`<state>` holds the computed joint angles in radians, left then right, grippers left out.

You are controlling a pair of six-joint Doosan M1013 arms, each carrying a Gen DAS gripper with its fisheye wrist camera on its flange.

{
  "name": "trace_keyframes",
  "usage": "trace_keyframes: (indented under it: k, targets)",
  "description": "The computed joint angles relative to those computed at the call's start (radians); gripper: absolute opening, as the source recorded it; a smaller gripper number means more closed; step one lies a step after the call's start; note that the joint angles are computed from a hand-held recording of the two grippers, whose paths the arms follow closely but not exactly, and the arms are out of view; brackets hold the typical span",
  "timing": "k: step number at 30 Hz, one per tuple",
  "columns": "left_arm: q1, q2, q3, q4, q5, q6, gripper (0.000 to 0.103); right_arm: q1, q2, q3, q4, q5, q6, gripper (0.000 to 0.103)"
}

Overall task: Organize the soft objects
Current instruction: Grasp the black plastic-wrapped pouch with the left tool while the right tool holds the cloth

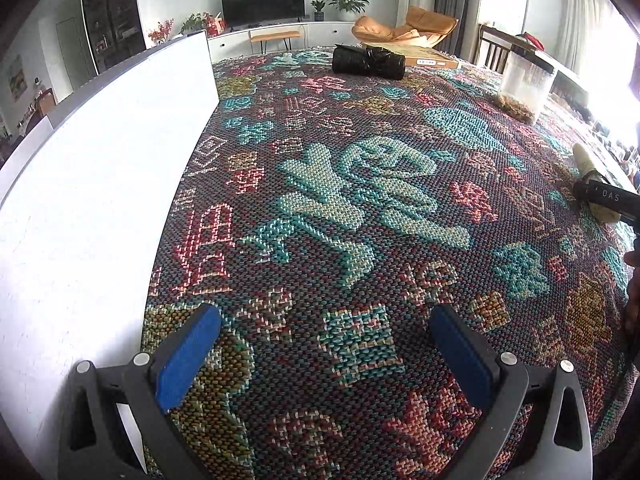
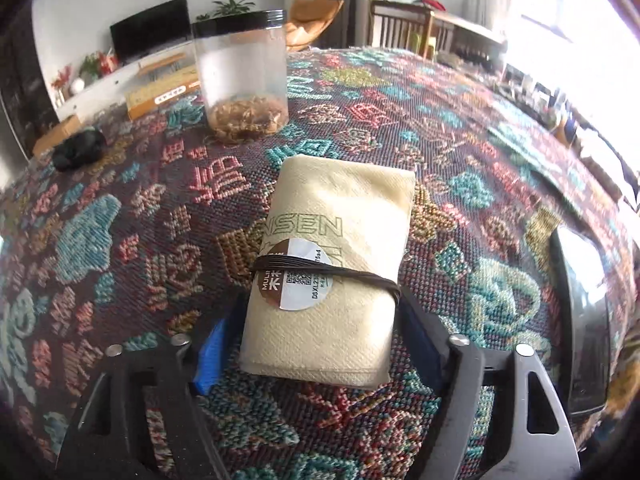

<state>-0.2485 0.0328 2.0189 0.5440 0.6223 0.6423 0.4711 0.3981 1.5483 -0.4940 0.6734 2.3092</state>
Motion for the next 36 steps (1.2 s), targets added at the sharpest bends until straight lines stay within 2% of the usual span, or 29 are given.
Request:
trace_keyframes:
  k: [4, 18, 23, 27, 30, 32, 34, 35, 36]
  targets:
    - [0.001, 0.000, 0.000, 0.000, -0.001, 0.000, 0.103, -0.024, -0.005, 0.006, 0.091, -0.038, -0.067, 0.089]
    - [0.003, 0.003, -0.007, -0.025, 0.013, 0.029, 0.103, -0.021, -0.017, 0.020, 0.083, -0.043, -0.064, 0.089]
    - [0.062, 0.081, -0.154, -0.347, 0.196, 0.370, 0.103, -0.021, -0.016, 0.021, 0.084, -0.045, -0.064, 0.089]
    - [0.080, 0.123, -0.257, -0.437, 0.220, 0.438, 0.103, -0.018, -0.018, 0.023, 0.080, -0.043, -0.060, 0.089]
    - [0.112, 0.185, -0.371, -0.554, 0.245, 0.561, 0.103, -0.016, -0.021, 0.024, 0.083, -0.043, -0.062, 0.090]
    - [0.129, 0.244, -0.466, -0.591, 0.270, 0.718, 0.103, -0.016, -0.021, 0.024, 0.083, -0.042, -0.061, 0.090]
    - [0.142, 0.302, -0.552, -0.629, 0.261, 0.949, 0.103, -0.017, -0.021, 0.024, 0.086, -0.045, -0.064, 0.090]
    - [0.140, 0.330, -0.589, -0.592, 0.269, 1.038, 0.103, -0.016, -0.021, 0.025, 0.086, -0.045, -0.063, 0.090]
    - [0.132, 0.361, -0.629, -0.504, 0.289, 1.079, 0.103, -0.016, -0.021, 0.025, 0.085, -0.045, -0.063, 0.090]
